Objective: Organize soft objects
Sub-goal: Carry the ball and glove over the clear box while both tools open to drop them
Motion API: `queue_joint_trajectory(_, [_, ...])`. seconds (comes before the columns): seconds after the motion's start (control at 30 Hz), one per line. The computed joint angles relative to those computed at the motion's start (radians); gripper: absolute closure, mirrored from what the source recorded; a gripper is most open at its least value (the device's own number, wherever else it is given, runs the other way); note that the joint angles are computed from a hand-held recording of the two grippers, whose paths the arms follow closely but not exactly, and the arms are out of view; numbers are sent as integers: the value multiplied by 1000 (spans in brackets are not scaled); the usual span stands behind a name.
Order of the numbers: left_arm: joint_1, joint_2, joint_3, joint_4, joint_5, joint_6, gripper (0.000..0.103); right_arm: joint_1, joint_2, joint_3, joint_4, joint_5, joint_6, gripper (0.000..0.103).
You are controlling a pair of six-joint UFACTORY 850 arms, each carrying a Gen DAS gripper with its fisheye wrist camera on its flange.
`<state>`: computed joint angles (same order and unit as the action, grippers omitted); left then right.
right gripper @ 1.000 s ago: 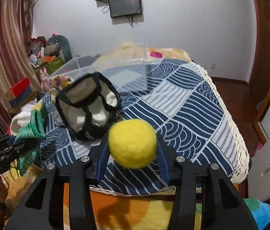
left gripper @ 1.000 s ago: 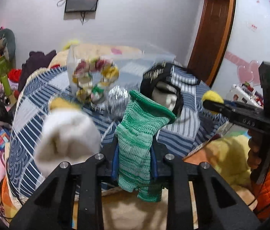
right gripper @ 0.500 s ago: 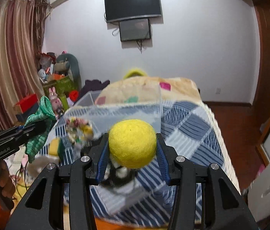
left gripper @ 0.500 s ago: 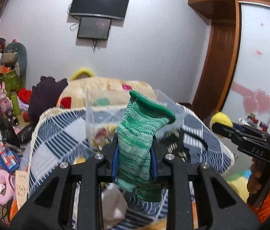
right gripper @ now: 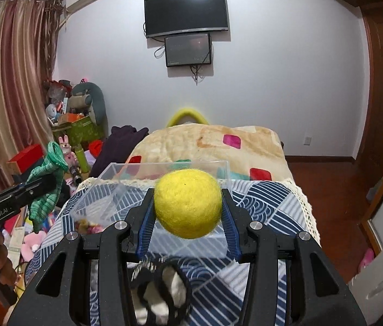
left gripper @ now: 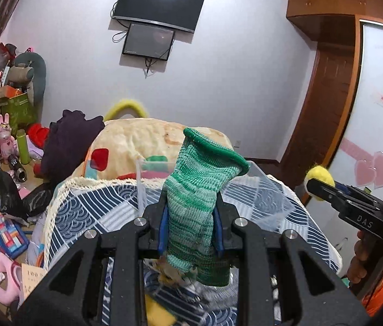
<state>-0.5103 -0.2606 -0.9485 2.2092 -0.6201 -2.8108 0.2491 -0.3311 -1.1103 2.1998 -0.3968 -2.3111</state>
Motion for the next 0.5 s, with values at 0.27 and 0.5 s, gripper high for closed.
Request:
queue_joint_trajectory(0.27, [38, -78, -106, -95, 90, 147, 76, 32, -91, -113, -187, 78, 186, 61])
queue_joint_trajectory(0.5, [67, -168, -219, -320, 219, 434, 76, 57, -165, -205, -458, 169, 435, 61])
